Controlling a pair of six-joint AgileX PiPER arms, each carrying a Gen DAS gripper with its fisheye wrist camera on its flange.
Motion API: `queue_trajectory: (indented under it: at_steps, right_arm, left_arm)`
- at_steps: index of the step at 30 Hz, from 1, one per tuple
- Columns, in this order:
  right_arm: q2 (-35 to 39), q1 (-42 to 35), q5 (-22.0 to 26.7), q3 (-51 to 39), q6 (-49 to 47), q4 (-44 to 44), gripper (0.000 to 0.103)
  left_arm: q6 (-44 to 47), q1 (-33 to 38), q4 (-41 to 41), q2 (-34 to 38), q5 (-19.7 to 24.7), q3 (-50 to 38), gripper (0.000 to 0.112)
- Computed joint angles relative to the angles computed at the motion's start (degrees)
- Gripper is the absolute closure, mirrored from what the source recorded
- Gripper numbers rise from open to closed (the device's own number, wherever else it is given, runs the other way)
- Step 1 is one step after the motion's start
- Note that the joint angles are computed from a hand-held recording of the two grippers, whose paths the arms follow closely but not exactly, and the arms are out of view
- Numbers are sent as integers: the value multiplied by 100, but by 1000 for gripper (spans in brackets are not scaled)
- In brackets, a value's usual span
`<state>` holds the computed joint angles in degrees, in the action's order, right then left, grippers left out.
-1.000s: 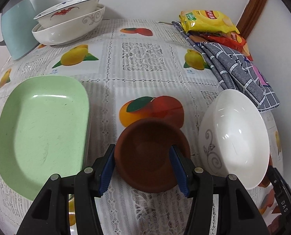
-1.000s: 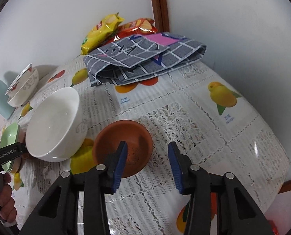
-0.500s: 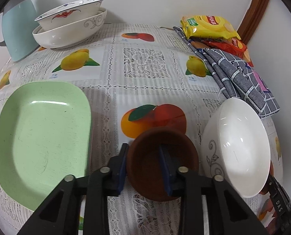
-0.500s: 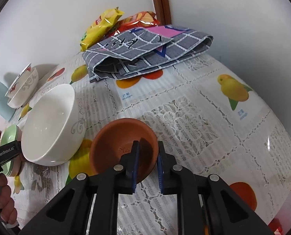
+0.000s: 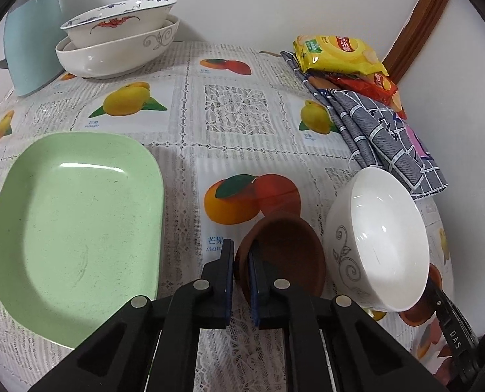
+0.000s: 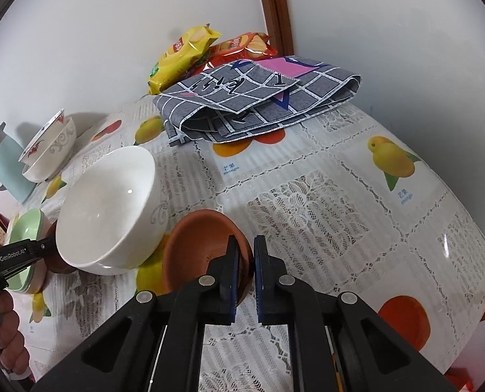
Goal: Organize plates and bowls
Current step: 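Close the left gripper on one brown bowl rim while the right gripper grasps another, then lift both brown bowls and carry them toward the white bowl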
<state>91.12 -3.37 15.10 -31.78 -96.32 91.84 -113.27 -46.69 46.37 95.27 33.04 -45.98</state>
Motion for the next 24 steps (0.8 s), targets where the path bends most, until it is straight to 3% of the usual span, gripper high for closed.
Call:
queue_trajectory:
  at_steps: [5, 13, 24]
  right_arm:
    - [-117, -121, 178, 37, 475, -438, 94]
    - [-476, -49, 141, 69, 1148, -1011, 94]
    - [-1264, -2, 229, 41, 2837, -2569, 94]
  left_arm:
    - [-148, 24, 110, -261, -214, 254, 104]
    - [-137, -103, 113, -557, 54, 353, 104]
    - [62, -274, -39, -1044, 502, 369, 104]
